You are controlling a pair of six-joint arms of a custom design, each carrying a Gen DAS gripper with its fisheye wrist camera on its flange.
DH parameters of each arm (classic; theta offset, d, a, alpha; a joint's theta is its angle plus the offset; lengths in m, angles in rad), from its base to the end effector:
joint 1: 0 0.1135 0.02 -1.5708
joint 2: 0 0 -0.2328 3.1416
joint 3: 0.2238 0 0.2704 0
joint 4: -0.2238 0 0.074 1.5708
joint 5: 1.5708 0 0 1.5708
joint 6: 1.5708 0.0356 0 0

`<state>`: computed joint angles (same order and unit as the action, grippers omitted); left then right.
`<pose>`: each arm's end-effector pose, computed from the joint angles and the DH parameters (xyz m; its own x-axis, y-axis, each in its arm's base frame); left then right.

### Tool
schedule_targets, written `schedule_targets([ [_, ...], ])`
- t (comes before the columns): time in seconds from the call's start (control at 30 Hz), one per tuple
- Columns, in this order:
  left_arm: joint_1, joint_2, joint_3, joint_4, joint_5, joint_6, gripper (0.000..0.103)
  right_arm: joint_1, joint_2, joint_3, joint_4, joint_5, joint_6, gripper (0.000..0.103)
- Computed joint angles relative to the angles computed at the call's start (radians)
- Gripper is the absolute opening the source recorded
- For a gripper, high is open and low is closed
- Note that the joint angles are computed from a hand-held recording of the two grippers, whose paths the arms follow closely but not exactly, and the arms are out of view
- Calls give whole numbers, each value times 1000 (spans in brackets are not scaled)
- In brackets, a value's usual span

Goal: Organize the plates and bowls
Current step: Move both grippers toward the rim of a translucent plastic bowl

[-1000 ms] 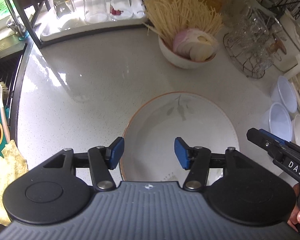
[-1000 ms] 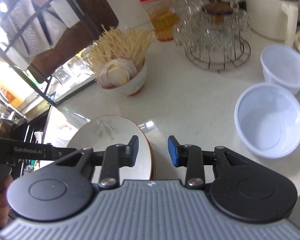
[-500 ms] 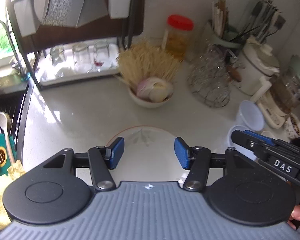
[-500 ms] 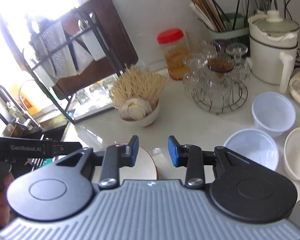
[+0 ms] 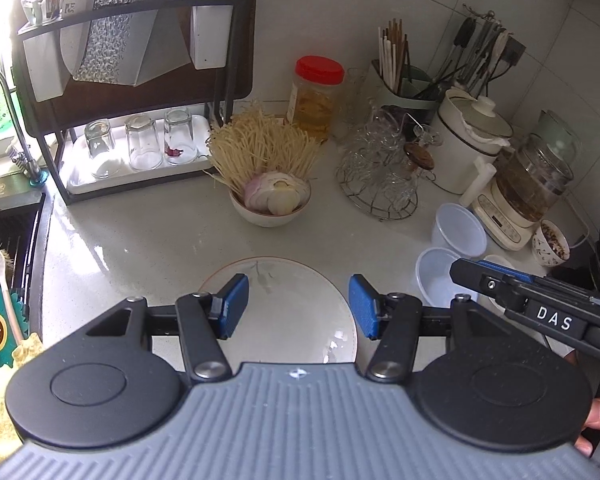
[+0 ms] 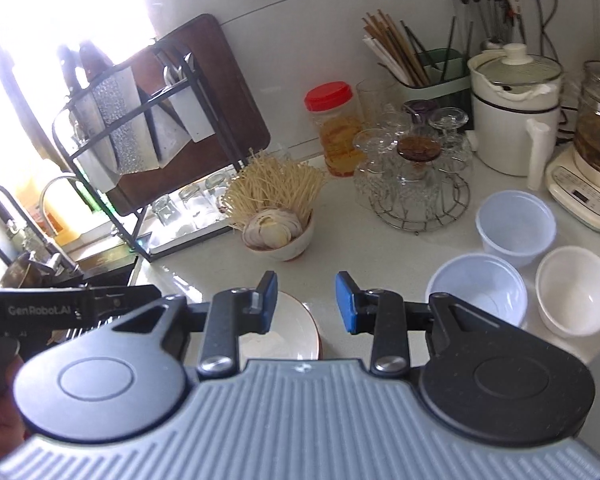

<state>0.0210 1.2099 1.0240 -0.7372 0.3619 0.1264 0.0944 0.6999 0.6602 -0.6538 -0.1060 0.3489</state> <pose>0.2729 -0.0069 0.2560 -0.7665 0.1018 -0.6341 0.2929 0.9341 -0.2040 0.1907 0.0218 0.2430 -0.6578 0.2792 -0.6996 0.0534 0.9437 0.3265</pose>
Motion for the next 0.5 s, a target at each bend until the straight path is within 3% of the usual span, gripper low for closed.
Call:
schedule_targets([
  [0.3, 54, -33, -5, -42, 145, 72, 61, 138, -112, 14, -129, 196, 127, 36],
  [0.5, 0, -19, -15, -38, 139, 70, 61, 161, -168, -13, -169, 241, 161, 36],
])
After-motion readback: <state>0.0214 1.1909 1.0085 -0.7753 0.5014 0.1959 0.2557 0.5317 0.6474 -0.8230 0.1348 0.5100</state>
